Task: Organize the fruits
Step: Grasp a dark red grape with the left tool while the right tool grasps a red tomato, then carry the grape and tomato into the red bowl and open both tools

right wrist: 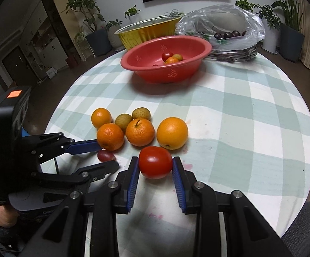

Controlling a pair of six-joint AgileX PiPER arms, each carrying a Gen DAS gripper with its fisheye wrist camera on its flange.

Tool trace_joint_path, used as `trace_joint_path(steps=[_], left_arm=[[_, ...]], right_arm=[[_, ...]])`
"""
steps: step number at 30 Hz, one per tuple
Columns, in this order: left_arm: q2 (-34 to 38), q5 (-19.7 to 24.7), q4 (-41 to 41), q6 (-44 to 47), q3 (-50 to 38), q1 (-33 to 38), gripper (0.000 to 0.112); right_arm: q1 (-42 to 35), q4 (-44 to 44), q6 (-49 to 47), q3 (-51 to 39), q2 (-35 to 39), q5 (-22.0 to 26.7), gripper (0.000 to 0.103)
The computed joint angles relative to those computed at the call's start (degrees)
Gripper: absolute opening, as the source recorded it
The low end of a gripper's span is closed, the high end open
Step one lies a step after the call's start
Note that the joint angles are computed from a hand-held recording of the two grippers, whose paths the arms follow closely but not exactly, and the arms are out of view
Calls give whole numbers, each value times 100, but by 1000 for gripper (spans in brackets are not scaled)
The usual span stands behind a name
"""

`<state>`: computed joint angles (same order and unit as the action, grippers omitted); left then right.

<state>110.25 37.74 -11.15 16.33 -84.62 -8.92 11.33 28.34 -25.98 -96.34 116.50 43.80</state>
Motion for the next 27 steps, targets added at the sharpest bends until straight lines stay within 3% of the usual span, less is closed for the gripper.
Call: trace_joint_path(steps=[9, 27], left_arm=[[-83, -229, 393, -248, 192, -118, 28], [-675, -349, -728, 609, 862, 281, 24]], right_arm=[[-68, 319, -264, 242, -134, -117, 34], [-136, 536, -407, 393, -255, -186, 34]])
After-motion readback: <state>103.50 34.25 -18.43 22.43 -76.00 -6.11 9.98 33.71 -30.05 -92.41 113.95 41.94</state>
